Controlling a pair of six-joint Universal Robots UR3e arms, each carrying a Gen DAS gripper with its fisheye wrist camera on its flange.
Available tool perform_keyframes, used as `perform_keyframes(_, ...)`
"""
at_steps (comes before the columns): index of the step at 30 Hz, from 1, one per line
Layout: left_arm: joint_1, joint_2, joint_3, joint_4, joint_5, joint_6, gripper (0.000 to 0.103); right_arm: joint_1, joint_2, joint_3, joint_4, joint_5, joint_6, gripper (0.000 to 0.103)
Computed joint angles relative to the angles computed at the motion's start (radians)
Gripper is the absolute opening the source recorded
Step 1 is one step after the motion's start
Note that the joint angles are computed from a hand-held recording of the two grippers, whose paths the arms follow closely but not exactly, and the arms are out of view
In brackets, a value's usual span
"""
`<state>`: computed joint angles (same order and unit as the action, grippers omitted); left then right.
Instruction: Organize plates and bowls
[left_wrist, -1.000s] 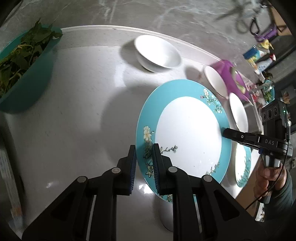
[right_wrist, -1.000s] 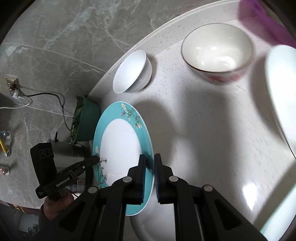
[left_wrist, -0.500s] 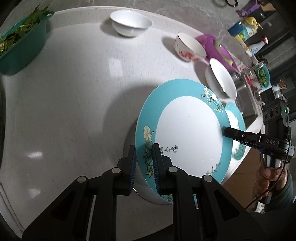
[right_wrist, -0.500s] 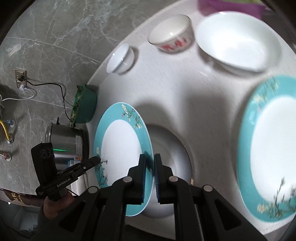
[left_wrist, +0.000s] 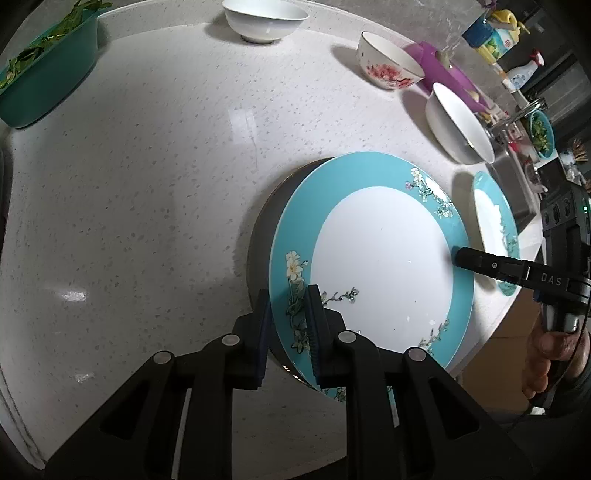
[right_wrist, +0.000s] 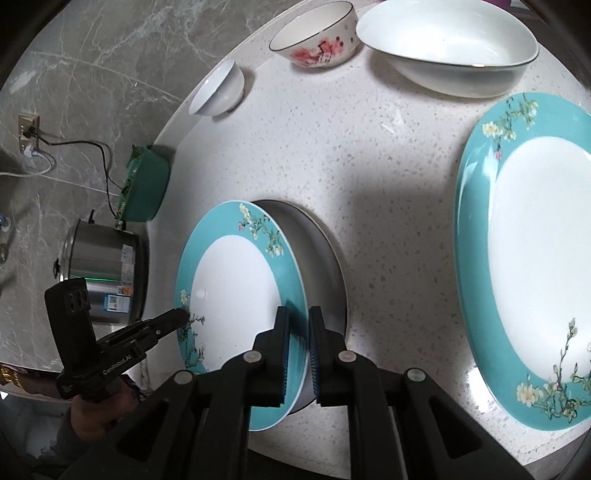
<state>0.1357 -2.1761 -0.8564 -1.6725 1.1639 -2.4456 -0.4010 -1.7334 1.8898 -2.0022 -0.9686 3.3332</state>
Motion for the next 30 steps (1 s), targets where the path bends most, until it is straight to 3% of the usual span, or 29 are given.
perform_keyframes(14, -0.043, -0.042, 0.015, 0.079, 0.037, 0.006, 0.017, 0.137, 0.069, -0.059, -0.081, -0.193, 0.035, 0.018)
perform_keyframes(19, -0.07, -0.019, -0.042, 0.16, 0.07, 0.027, 0.017, 0.277, 0.131, -0.166, -0.064, -0.396, 0.018, 0.024)
perform_keyframes(26, -0.071, -0.033, -0.021, 0.155, 0.075, 0.068, 0.018, 0.465, 0.244, -0.292, -0.045, -0.685, 0.012, 0.028)
perform_keyframes(30, -0.069, -0.051, 0.017, 0.129, 0.07, 0.083, 0.018, 0.492, 0.267, -0.306, -0.057, -0.73, 0.022, 0.031)
